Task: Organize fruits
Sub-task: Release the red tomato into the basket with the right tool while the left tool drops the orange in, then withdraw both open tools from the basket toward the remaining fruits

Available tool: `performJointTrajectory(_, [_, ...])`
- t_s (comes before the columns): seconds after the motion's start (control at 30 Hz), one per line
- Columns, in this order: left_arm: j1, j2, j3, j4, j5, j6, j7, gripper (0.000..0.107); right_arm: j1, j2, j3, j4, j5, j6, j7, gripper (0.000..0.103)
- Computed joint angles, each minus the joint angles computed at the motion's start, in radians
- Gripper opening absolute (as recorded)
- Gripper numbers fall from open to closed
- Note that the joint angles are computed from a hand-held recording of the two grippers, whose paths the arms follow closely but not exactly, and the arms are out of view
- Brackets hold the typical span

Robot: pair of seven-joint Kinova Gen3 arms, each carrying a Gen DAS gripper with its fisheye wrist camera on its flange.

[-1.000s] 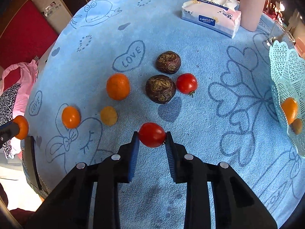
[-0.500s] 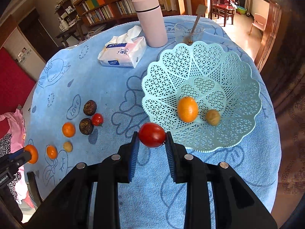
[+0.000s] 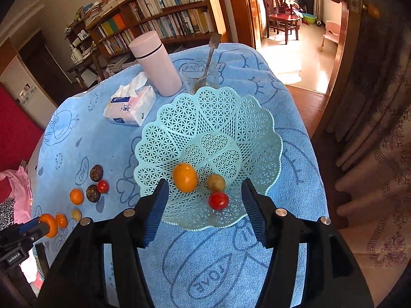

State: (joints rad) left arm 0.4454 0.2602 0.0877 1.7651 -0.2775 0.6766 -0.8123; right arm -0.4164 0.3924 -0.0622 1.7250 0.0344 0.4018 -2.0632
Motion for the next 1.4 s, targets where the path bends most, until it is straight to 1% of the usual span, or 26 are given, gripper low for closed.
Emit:
performJointTrajectory(0.1, [0.022, 0.034, 0.005, -0.043, -0.006, 0.003, 0.014, 0.037, 0.046, -0.03, -0.024, 0.039, -0.02, -0.017, 0.042, 0.06])
performJointTrajectory(0.23, [0.054, 0.093, 0.009, -0.118, -0.003, -0.002, 0.005, 0.037, 0.095, -0.079, -0.028, 0.095, -0.046, -0.029, 0.081, 0.06])
performJointTrajectory(0.37, [0.083, 0.159, 0.009, -0.204, 0.012, -0.007, -0.026, 0.037, 0.148, -0.124, -0.023, 0.147, -0.07, -0.027, 0.115, 0.06])
performJointTrajectory(0.5, [0.102, 0.236, 0.01, -0.312, 0.044, 0.009, -0.073, 0.037, 0.201, -0.159, -0.017, 0.195, -0.1, -0.024, 0.149, 0.06])
performJointTrajectory(0.73, [0.13, 0.366, 0.0, -0.503, 0.094, 0.083, -0.159, 0.037, 0.272, -0.199, -0.009, 0.258, -0.151, -0.021, 0.204, 0.06])
performJointTrajectory(0.9, [0.15, 0.418, -0.015, -0.591, 0.109, 0.133, -0.195, 0.038, 0.307, -0.208, -0.005, 0.281, -0.187, -0.024, 0.235, 0.06])
performJointTrajectory(0.97, [0.162, 0.427, -0.027, -0.609, 0.109, 0.144, -0.19, 0.039, 0.32, -0.21, -0.008, 0.285, -0.203, -0.026, 0.252, 0.06])
performJointTrajectory(1.0, [0.167, 0.427, -0.035, -0.612, 0.108, 0.144, -0.182, 0.05, 0.325, -0.209, -0.01, 0.286, -0.212, -0.027, 0.262, 0.06])
performJointTrajectory(1.03, [0.168, 0.421, -0.039, -0.605, 0.11, 0.135, -0.174, 0.058, 0.329, -0.208, -0.012, 0.285, -0.219, -0.027, 0.27, 0.06])
performJointTrajectory(1.07, [0.167, 0.41, -0.042, -0.588, 0.113, 0.113, -0.163, 0.072, 0.33, -0.205, -0.014, 0.283, -0.226, -0.028, 0.277, 0.06])
performJointTrajectory(1.13, [0.162, 0.39, -0.044, -0.563, 0.12, 0.088, -0.149, 0.074, 0.33, -0.203, -0.019, 0.281, -0.236, -0.031, 0.289, 0.06])
performJointTrajectory(1.4, [0.172, 0.323, -0.072, -0.492, 0.075, 0.081, -0.08, 0.075, 0.314, -0.193, -0.032, 0.269, -0.261, -0.035, 0.311, 0.06])
